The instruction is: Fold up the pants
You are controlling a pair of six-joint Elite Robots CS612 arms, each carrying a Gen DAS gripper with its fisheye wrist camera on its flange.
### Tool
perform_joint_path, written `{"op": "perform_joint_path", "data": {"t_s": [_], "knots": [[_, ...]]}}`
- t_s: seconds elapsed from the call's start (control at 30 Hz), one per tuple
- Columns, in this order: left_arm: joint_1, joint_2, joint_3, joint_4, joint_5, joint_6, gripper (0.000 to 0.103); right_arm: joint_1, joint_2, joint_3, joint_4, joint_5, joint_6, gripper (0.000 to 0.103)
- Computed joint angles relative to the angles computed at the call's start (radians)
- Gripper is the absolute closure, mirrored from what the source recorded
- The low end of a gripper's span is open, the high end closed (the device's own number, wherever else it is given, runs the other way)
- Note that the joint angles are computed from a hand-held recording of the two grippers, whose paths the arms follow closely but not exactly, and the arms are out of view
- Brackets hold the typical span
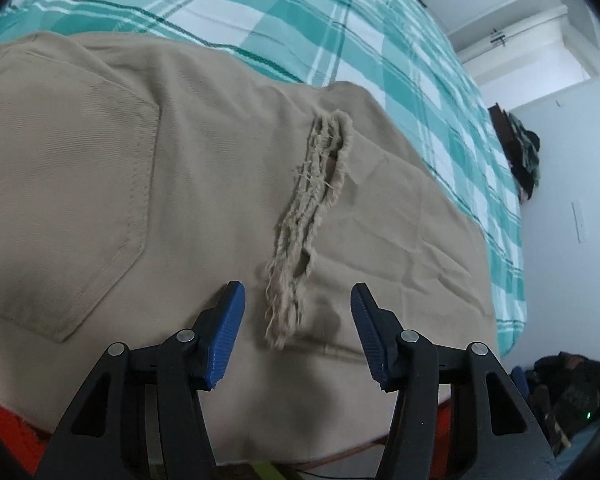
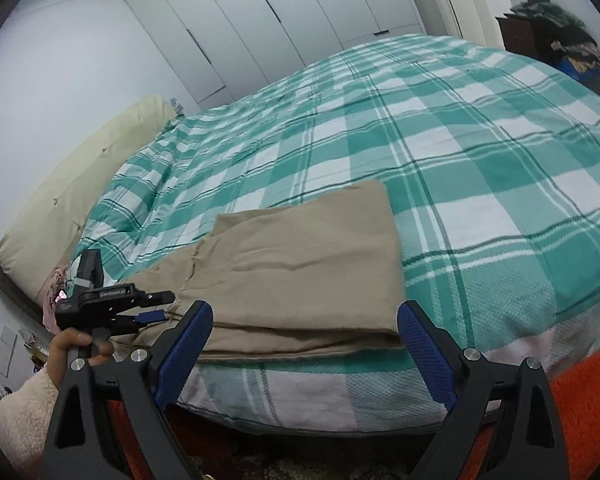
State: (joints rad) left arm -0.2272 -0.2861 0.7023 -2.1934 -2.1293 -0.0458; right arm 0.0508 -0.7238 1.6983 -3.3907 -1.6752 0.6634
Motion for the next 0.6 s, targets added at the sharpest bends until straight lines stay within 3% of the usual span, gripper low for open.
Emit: {"op": "perform_joint_path", "data": {"t_s": [0.03, 0.07, 0.23, 0.37, 0.47, 0.53, 0.6], "knots": [[-0.001, -0.002, 0.002, -0.001, 0.005, 0.001, 0.086, 0.0, 0.001, 0.001, -0.001, -0.002, -0.002, 0.01], [-0.002, -0.005, 0.003, 0.009, 0.015, 0.006, 0.099, 0.0, 0.001, 0.001, -0.004, -0.007, -0.011, 0.01], [0.013, -0.082, 0.134, -0.106, -0.04, 0.038, 0.1, -0.001, -0.008, 0.0, -0.003, -0.035, -0.042, 0.01], [-0.001, -0.07, 0.116, -0.034, 0.058, 0.117, 0.098, -0.008, -0.003, -0.039, 0.003, -0.068, -0.107, 0.012], [-0.004, -0.09, 0.165, -0.093, 0.084, 0.132, 0.096, -0.033, 0.029, -0.102, 0.102, 0.05, -0.155, 0.021], [-0.002, -0.101, 0.187, -0.114, 0.085, 0.148, 0.091, -0.059, 0.068, -0.158, 0.272, 0.181, -0.163, 0.029], [0.004, -0.113, 0.214, -0.166, 0.087, 0.13, 0.079, -0.063, 0.091, -0.181, 0.362, 0.195, -0.156, 0.035]]}}
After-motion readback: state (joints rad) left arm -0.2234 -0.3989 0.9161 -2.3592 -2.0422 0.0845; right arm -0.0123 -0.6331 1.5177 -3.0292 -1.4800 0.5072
